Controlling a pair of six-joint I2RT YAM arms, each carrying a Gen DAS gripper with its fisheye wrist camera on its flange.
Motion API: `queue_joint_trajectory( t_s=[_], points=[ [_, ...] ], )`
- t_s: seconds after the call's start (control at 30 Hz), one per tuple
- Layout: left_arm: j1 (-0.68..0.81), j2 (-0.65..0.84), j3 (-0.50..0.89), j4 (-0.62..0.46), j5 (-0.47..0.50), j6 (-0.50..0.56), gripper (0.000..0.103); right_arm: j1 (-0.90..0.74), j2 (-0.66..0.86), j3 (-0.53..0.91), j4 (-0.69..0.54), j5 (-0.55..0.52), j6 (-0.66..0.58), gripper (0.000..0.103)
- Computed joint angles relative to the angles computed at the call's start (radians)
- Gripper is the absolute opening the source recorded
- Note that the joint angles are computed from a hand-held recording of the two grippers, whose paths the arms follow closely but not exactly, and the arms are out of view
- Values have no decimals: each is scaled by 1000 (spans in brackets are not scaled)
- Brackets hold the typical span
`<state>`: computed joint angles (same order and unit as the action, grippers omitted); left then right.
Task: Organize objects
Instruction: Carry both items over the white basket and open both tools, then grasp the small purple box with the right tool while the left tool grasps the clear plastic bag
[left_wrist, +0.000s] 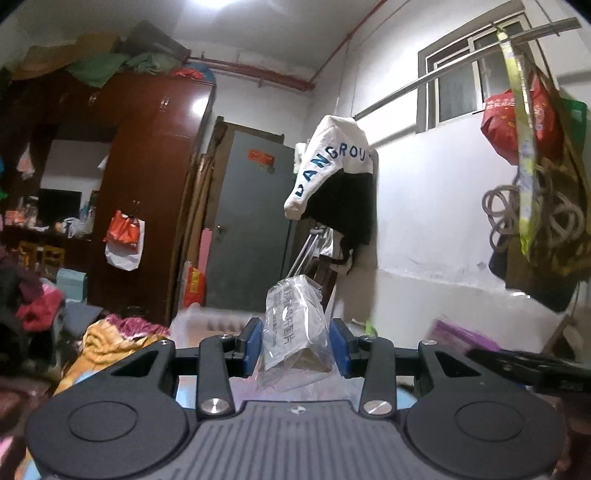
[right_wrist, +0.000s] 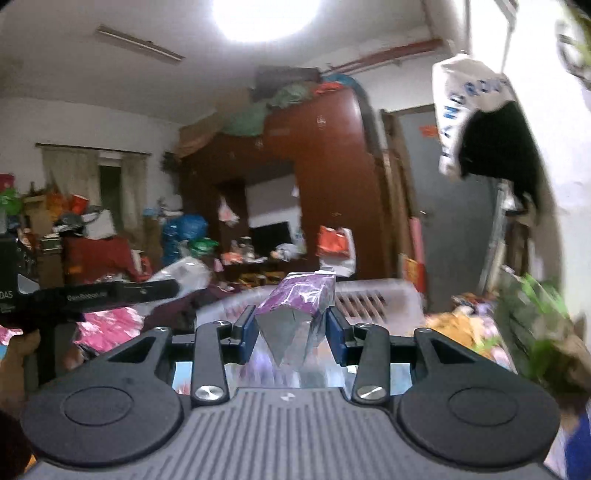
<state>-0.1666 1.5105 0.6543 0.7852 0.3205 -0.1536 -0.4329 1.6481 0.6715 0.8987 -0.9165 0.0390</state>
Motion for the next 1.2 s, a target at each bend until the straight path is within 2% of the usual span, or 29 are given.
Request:
queue_joint_trajectory(
  t_s=[0.1, 0.17, 0.27, 0.3, 0.33, 0.37, 0.4, 0.43, 0.5, 0.57, 0.63, 0.7, 0.77, 0.87, 0.97, 1.03, 1.1, 1.2],
  points=[
    [-40, 91, 263, -248, -67, 39, 44, 102, 40, 219, -234, 128, -104, 43],
    [-57, 163, 378, -337, -118, 53, 44, 144, 104, 366, -399, 174, -161, 43],
    [-80, 234, 449, -375, -196, 79, 44, 191, 177, 483, -528, 244, -239, 44],
    [-85, 252, 464, -384, -209, 84, 44, 205, 200, 500, -531, 265, -253, 45],
    [-88, 274, 473, -377, -223, 91, 53, 212, 209, 491, -504, 278, -256, 47],
    [-94, 295, 489, -380, -251, 97, 65, 219, 217, 488, -494, 301, -263, 63],
    [-96, 308, 503, -401, -274, 94, 87, 229, 220, 497, -528, 329, -279, 79],
    [-93, 298, 492, -409, -275, 91, 88, 230, 212, 480, -522, 347, -282, 81],
    [-74, 243, 413, -364, -219, 91, 88, 207, 169, 391, -442, 330, -270, 85],
    [-52, 151, 278, -283, -155, 93, 88, 156, 114, 309, -414, 241, -249, 97],
    [-33, 51, 137, -251, -115, 98, 88, 88, 46, 156, -313, 163, -226, 100],
    [-3, -38, -55, -139, -58, 118, 88, 17, 3, 34, -280, 72, -264, 100],
    [21, -88, -238, 7, -57, 112, 88, -58, -11, -106, -217, -26, -303, 100],
    [45, -115, -422, 149, -40, 77, 88, -132, -1, -183, -299, -137, -424, 100],
    [55, -151, -514, 184, 4, 82, 88, -189, 32, -219, -334, -250, -450, 100],
    [26, -170, -554, 207, -33, 97, 88, -185, 23, -247, -341, -250, -500, 99],
    [0, -139, -528, 177, -53, 123, 88, -148, 15, -267, -333, -203, -535, 89],
    [-1, -73, -518, 209, -58, 116, 86, -115, 51, -246, -385, -195, -576, 76]
  ],
)
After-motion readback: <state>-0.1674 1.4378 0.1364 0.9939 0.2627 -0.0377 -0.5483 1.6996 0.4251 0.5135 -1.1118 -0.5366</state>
